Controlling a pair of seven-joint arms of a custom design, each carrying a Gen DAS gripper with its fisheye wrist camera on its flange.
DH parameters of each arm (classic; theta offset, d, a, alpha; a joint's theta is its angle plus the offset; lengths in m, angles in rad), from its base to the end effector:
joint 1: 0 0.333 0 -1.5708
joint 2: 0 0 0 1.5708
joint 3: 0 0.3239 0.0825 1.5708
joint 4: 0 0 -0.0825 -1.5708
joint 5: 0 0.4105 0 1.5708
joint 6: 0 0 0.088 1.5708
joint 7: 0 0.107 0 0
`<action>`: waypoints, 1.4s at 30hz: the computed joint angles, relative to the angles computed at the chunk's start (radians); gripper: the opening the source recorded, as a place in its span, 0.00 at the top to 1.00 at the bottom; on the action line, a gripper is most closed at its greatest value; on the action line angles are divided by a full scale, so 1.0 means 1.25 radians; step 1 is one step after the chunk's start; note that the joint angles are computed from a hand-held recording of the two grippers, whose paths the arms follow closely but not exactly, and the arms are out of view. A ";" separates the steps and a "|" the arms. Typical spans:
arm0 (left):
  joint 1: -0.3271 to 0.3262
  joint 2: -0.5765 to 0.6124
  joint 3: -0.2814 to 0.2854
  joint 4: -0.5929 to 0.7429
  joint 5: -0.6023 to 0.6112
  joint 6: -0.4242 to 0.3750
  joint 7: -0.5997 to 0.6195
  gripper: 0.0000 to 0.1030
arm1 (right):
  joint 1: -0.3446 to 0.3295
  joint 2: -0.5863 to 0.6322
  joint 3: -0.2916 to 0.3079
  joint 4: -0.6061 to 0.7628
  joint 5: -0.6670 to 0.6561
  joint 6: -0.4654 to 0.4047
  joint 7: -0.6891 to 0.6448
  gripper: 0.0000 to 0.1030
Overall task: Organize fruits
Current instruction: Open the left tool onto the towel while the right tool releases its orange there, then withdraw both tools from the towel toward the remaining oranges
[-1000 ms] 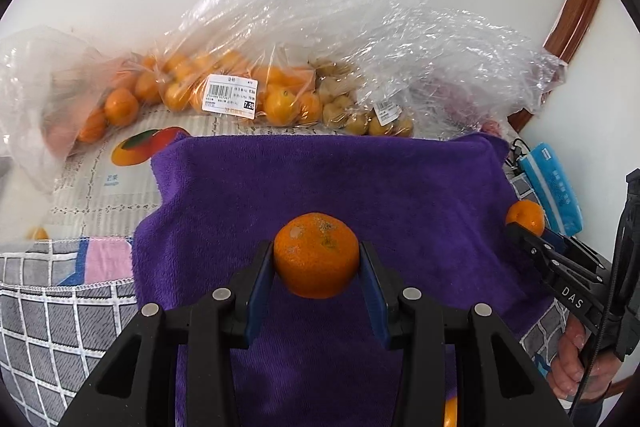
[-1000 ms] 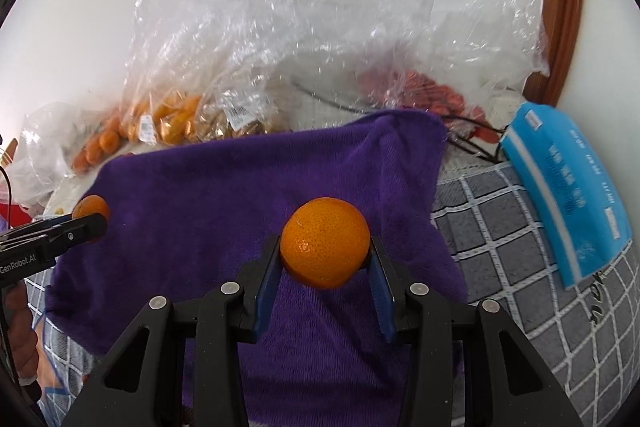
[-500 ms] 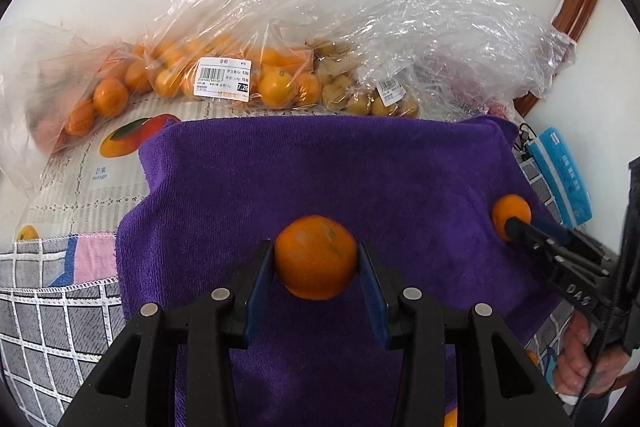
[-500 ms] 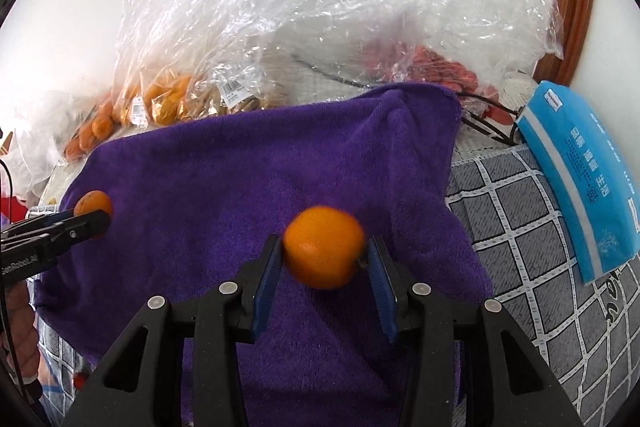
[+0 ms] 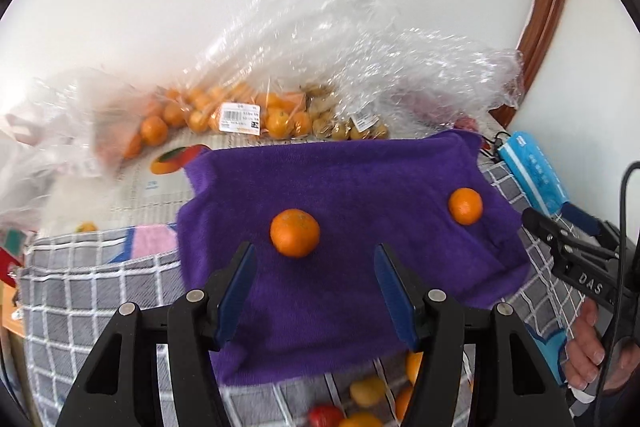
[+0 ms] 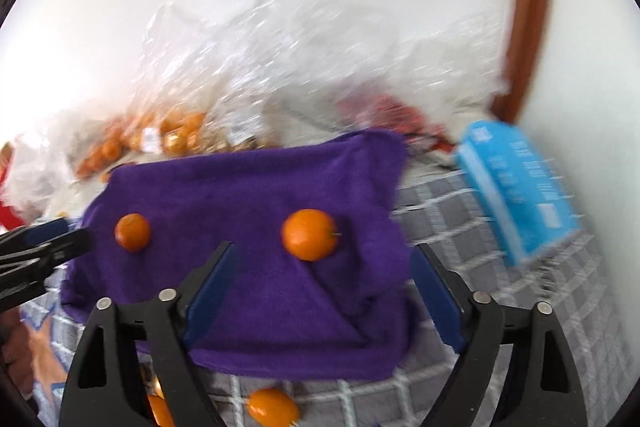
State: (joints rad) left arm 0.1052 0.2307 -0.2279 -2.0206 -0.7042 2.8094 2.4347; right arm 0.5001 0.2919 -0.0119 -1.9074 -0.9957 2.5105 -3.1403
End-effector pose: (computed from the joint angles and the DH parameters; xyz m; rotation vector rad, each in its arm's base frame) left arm 0.6487 -0.0420 0.3843 -1.5471 2.2303 -0.8793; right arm 0.5859 0.3192 0.3670 -1.4894 2.1097 -0.8229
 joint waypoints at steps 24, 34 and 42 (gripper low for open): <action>-0.165 -0.367 0.176 -0.352 -0.286 0.048 0.299 0.45 | -0.005 -0.281 0.177 -0.266 -0.039 -0.104 0.177 0.12; -0.167 -0.344 0.207 -0.355 -0.330 0.060 0.331 0.44 | 0.010 -0.260 0.190 -0.256 -0.111 -0.126 0.228 0.12; -0.102 -0.256 0.184 -0.313 -0.279 0.035 0.257 0.38 | 0.007 -0.183 0.149 -0.236 -0.057 0.015 0.178 0.36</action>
State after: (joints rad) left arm -0.0226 -0.0888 0.0015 -2.4118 -1.0523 2.8533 2.7560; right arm 0.5087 0.0630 0.1742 -2.2023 -1.0674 2.5292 -2.9173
